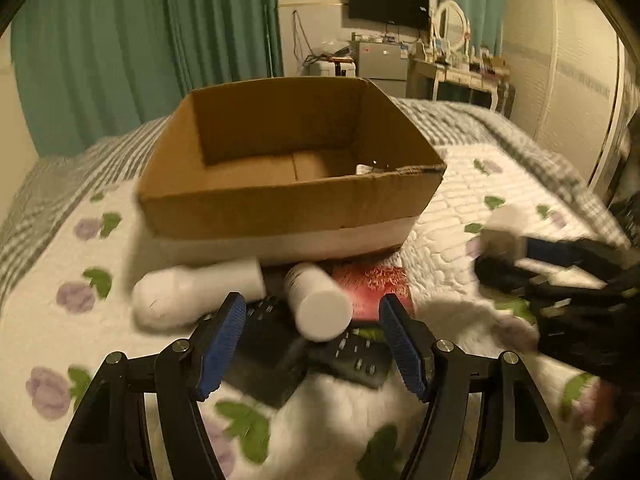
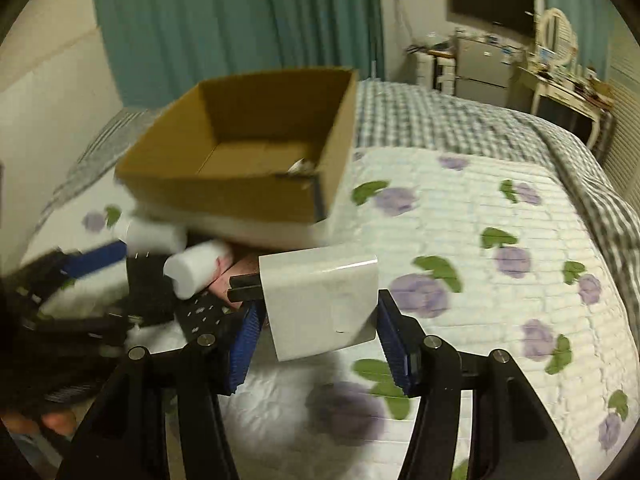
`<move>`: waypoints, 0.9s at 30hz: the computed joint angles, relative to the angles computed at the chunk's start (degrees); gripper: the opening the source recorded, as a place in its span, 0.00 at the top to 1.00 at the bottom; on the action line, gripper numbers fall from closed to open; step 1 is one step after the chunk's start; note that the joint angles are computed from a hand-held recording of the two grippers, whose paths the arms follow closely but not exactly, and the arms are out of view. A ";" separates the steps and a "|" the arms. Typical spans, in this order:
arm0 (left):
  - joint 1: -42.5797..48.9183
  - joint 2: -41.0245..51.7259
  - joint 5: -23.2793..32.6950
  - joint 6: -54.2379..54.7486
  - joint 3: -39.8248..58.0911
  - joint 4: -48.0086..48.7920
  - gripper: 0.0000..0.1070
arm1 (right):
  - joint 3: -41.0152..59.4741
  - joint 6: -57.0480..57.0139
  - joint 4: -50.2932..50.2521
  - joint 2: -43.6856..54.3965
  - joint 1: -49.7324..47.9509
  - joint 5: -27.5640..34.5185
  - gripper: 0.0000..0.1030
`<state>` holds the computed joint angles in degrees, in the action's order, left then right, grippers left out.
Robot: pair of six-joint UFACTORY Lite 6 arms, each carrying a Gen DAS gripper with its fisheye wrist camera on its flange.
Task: Organize rigid objects
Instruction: 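Grasp the white pill bottle with the left tool while the right tool grasps a white charger, then carry both items into the box and open both tools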
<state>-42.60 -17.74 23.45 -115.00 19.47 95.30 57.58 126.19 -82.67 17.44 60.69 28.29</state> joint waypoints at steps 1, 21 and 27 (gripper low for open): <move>-0.34 3.95 0.74 -3.70 1.64 3.82 0.33 | -0.47 0.90 -0.42 -0.51 -0.24 -0.10 0.46; -1.03 0.66 1.31 -0.29 1.54 -3.31 0.65 | -5.12 -1.34 2.83 -7.12 0.09 0.05 0.46; -8.23 -13.09 10.97 25.56 3.82 -28.27 0.65 | -3.37 -10.87 11.37 -14.07 5.48 7.51 0.46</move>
